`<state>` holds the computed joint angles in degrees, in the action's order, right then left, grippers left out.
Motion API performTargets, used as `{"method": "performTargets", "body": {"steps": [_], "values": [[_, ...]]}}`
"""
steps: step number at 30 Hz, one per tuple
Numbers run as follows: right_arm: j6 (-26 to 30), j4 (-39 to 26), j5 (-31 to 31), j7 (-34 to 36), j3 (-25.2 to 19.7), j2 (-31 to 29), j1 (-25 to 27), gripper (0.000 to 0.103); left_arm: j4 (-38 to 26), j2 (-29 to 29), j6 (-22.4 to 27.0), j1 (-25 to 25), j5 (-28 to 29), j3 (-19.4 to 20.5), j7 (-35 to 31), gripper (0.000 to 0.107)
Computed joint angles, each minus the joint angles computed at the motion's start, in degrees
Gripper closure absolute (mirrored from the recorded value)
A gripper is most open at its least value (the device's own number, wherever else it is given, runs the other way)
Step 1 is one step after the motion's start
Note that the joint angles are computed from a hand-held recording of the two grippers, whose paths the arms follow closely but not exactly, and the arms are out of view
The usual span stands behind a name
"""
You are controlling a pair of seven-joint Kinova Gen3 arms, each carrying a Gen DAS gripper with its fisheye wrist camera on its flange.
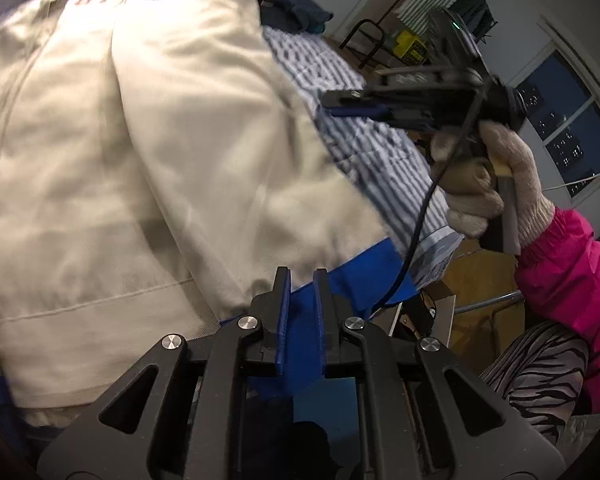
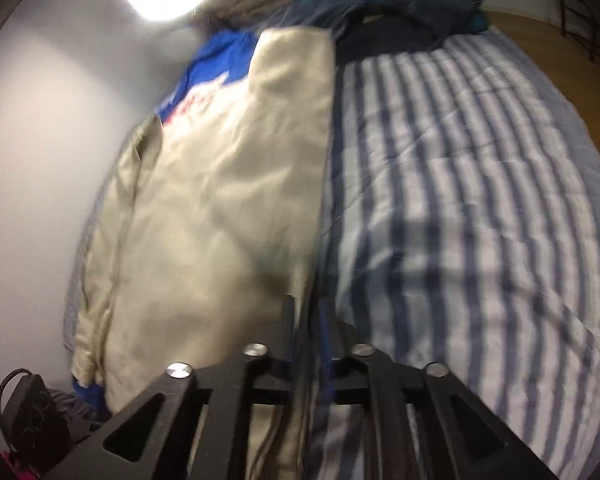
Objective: Fold large clothes
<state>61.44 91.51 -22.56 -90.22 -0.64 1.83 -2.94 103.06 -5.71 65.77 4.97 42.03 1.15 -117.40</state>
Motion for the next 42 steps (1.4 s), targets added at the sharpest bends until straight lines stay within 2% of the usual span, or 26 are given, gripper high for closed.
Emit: {"method": "performTargets", "body": {"steps": [2, 4, 6, 8, 10, 13, 17, 19, 21, 24, 26, 27, 28, 29, 31, 38, 40, 42], "values": [[0.7, 1.7, -2.3, 2.7, 1.3, -3.1, 1.5, 0.079, -1.4, -0.1, 0.7, 0.4, 0.1, -0.1, 0.6, 0.099], [2.5, 2.7, -5.0, 5.9, 2.9, -5.8, 2.5, 0.073, -2.9, 0.2, 0.9, 3.6, -0.3, -2.3, 1.7, 0.099], [3.3, 3.8, -5.8, 7.8, 4.1, -9.0, 2.9, 0.069, -5.8, 2.0, 0.5, 8.9, -2.0, -4.8, 4.4, 0.086], [3.9, 4.3, -4.5, 7.8, 4.5, -11.7, 2.8, 0.068, -9.6, 4.2, 0.0, 14.2, -4.7, -5.9, 8.6, 0.054], [4.6, 5.1, -4.0, 8.2, 5.8, -14.0, 2.7, 0.068, -12.9, 6.4, -0.5, 19.0, -9.4, -5.9, 13.3, 0.043], [4.8, 6.1, -2.8, 7.4, 7.3, -16.0, 2.9, 0.068, -18.3, 10.9, 0.1, 25.3, -16.4, -6.4, 20.3, 0.043], [4.5, 7.5, -3.3, 6.8, 10.5, -17.4, 4.0, 0.068, -24.6, 16.9, 4.3, 24.4, -24.5, 0.6, 29.6, 0.043], [4.5, 8.1, -4.4, 7.5, 12.3, -17.7, 4.4, 0.068, -25.6, 18.3, 4.3, 26.4, -28.3, 0.8, 33.3, 0.043], [4.4, 8.5, -5.7, 8.2, 13.8, -17.8, 4.8, 0.068, -24.9, 18.2, 3.3, 29.3, -29.3, -1.4, 33.4, 0.042], [4.2, 8.5, -6.5, 9.0, 14.2, -17.4, 5.2, 0.068, -23.6, 17.7, 0.9, 37.3, -30.5, -8.7, 30.8, 0.042], [4.3, 8.6, -7.0, 9.5, 14.3, -17.2, 5.3, 0.068, -22.0, 17.0, -0.7, 40.1, -29.1, -12.6, 27.7, 0.052], [4.2, 8.6, -7.4, 9.8, 14.3, -16.9, 5.4, 0.068, -21.0, 16.6, -1.5, 40.0, -27.0, -13.7, 25.4, 0.056], [4.0, 8.7, -7.6, 9.9, 14.1, -16.8, 5.4, 0.068, -20.1, 16.2, -2.2, 38.7, -24.7, -14.0, 23.1, 0.065], [3.8, 8.6, -7.7, 9.9, 13.9, -16.6, 5.5, 0.068, -19.6, 16.1, -2.2, 36.5, -22.4, -13.2, 21.7, 0.077], [3.5, 8.5, -8.1, 9.9, 13.4, -16.1, 5.5, 0.068, -18.8, 15.3, -1.0, 31.2, -17.7, -10.7, 21.4, 0.092], [3.1, 8.3, -14.2, 12.6, 13.6, -13.4, 4.9, 0.068, -13.4, 10.7, 2.1, 12.6, -1.4, -4.9, 14.0, 0.095], [3.1, 8.1, -16.2, 13.5, 13.3, -11.9, 5.2, 0.065, -12.0, 9.9, 3.3, 7.4, 3.2, -3.3, 12.0, 0.095], [3.1, 7.5, -18.7, 14.2, 12.8, -9.7, 5.5, 0.056, -11.4, 9.3, 4.5, 4.1, 5.6, -2.5, 11.2, 0.095]]}}
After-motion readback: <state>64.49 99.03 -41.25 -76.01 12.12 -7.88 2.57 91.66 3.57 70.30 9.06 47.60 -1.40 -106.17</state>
